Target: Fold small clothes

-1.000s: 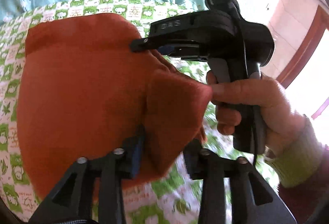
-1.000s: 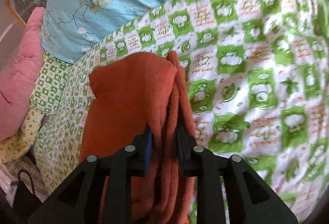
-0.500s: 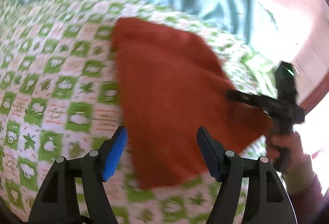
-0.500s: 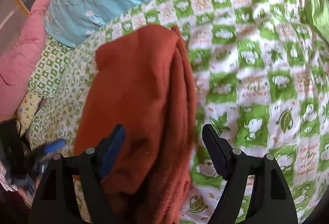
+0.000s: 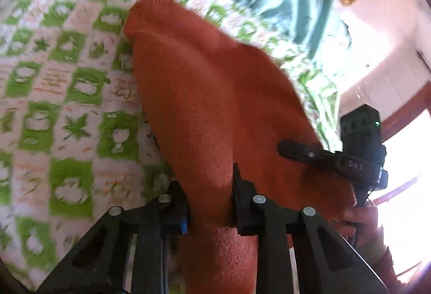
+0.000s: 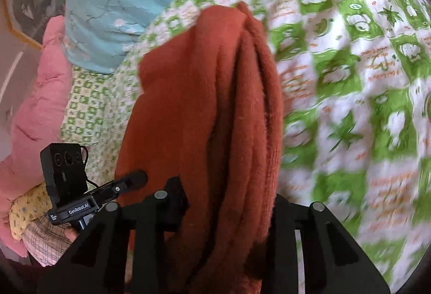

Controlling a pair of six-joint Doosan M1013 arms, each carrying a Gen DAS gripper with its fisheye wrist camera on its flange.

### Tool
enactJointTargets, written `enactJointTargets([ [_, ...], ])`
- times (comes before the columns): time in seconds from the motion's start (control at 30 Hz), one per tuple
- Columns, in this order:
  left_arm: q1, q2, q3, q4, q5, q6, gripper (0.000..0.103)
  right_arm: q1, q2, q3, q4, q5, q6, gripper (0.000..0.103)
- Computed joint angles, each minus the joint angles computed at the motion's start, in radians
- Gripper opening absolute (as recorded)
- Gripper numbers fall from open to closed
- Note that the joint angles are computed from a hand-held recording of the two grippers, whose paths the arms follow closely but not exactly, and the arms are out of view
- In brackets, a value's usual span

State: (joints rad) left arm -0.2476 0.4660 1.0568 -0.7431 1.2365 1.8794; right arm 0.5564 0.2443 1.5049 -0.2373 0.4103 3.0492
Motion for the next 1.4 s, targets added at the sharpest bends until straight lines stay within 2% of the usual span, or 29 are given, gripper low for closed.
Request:
enactJointTargets([
  [0.17,0.079,-0.118,0.113,-0.048,0.006,0.102,0.022,0.061,0.029,-0.07,-0.052,-0.03,-0.005,0.031],
  [0.33,0.181,-0.219,0.227,-0.063,0.034,0.182,0.022,0.128,0.084,-0.134,-0.144,-0.116,0.058,0.031],
  [0.37,0.199,-0.232,0.246,-0.061,0.041,0.189,0.022,0.138,0.102,-0.153,-0.137,-0.129,0.047,0.031],
  [0.43,0.226,-0.251,0.287,-0.031,0.047,0.197,0.022,0.146,0.138,-0.194,-0.021,-0.128,-0.064,0.031],
  [0.5,0.235,-0.249,0.31,0.011,0.056,0.164,0.024,0.153,0.171,-0.232,0.082,-0.093,-0.148,0.032],
  [0.63,0.249,-0.248,0.335,0.028,0.035,0.133,0.039,0.163,0.185,-0.258,0.091,0.008,-0.121,0.051],
  [0.73,0.252,-0.247,0.325,0.048,-0.007,0.129,0.045,0.178,0.17,-0.271,-0.04,0.12,-0.013,0.061],
  [0.8,0.25,-0.243,0.313,0.066,-0.038,0.122,0.049,0.194,0.156,-0.287,-0.165,0.238,0.083,0.062],
  [0.9,0.248,-0.237,0.297,0.092,-0.085,0.079,0.051,0.213,0.138,-0.296,-0.319,0.318,0.181,0.062],
  [1.0,0.241,-0.236,0.289,0.136,-0.11,0.028,0.051,0.203,0.155,-0.336,-0.339,0.305,0.164,0.06],
  [1.07,0.242,-0.244,0.296,0.124,-0.101,0.051,0.051,0.189,0.172,-0.362,-0.287,0.293,0.115,0.051],
  [1.17,0.239,-0.26,0.314,0.147,-0.082,0.061,0.051,0.168,0.201,-0.394,-0.193,0.285,0.054,0.045],
  [1.3,0.251,-0.266,0.332,0.12,-0.059,0.065,0.051,0.153,0.218,-0.403,-0.12,0.259,0.014,0.043],
  [1.4,0.25,-0.252,0.318,0.101,-0.044,0.061,0.051,0.144,0.215,-0.385,-0.093,0.223,0.037,0.043],
])
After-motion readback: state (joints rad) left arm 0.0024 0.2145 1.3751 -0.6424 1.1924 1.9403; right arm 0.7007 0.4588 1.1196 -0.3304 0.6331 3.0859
